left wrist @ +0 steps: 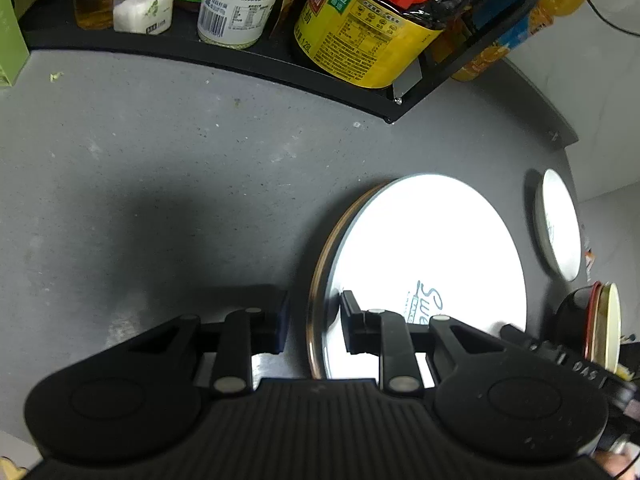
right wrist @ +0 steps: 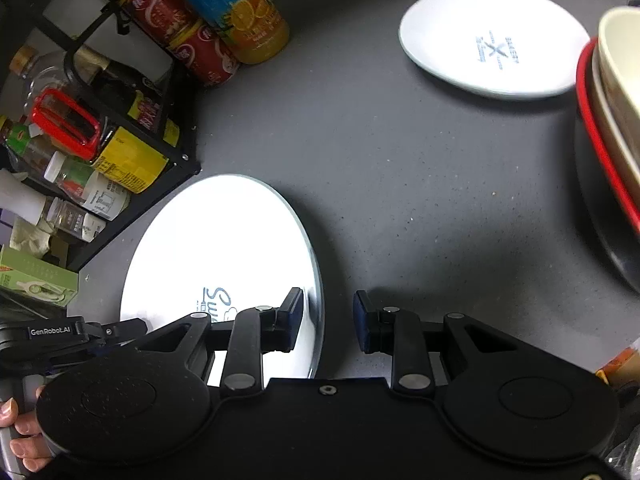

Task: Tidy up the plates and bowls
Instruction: 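Lower the 'Sweet' plate onto the flower plate and open the right gripper, then move the right gripper toward the white 'BAKERY' plate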

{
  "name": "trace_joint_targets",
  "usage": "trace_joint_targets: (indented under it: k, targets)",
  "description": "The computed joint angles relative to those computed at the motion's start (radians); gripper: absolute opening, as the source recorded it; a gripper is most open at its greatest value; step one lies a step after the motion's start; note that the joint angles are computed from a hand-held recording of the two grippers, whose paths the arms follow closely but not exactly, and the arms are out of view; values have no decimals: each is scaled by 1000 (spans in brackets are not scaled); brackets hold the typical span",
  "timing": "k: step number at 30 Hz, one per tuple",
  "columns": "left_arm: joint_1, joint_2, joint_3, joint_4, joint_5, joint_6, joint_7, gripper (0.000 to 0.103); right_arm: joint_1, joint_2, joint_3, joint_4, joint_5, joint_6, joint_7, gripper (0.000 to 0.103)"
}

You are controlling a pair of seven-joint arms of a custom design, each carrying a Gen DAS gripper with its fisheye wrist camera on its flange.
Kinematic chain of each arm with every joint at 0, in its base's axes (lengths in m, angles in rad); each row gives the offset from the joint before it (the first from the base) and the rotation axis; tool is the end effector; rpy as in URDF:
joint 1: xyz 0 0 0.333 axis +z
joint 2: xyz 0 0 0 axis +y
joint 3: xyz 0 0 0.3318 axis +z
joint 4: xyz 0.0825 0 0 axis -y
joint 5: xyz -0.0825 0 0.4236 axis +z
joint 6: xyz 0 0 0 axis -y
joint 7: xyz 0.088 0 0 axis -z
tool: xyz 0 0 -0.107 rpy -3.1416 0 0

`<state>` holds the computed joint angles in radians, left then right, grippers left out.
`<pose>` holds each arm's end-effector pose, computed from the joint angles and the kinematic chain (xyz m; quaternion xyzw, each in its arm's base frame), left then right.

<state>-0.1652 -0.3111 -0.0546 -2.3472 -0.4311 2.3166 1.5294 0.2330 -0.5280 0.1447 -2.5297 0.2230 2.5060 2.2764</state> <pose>0.4934 -0.1195 0.4805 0.7147 -0.6650 0.2112 0.0491 0.4203 0.1690 0.5055 -0.5041 0.8257 -0.0128 0.2530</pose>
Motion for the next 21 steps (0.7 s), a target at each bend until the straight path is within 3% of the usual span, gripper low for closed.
trace_joint_targets:
  k: [3, 7, 10, 14, 16, 18, 21]
  targets:
    - [-3, -15, -4, 1, 19, -5, 16, 23, 3, -10, -5, 12, -2, -8, -10, 30]
    - [-10, -31, -6, 2, 28, -11, 22, 24, -10, -29, 2, 21, -18, -13, -12, 48]
    - [-18, -37, -11, 11, 46, -19, 20, 25, -23, -48, 9, 26, -37, -24, -6, 55]
    - [-34, -43, -21, 26, 59, -12, 25, 50, -39, -71, 12, 33, -63, -39, -9, 65]
    - [-43, -42, -25, 39, 66, -10, 24, 55, -37, -76, 3, 38, -64, -44, -29, 80]
    - [-55, -44, -28, 50, 64, 2, 30, 62, -30, -81, -9, 44, -62, -48, -66, 88]
    - [-69, -42, -35, 69, 62, 21, 26, 81, -29, -91, -26, 50, -49, -51, -113, 93]
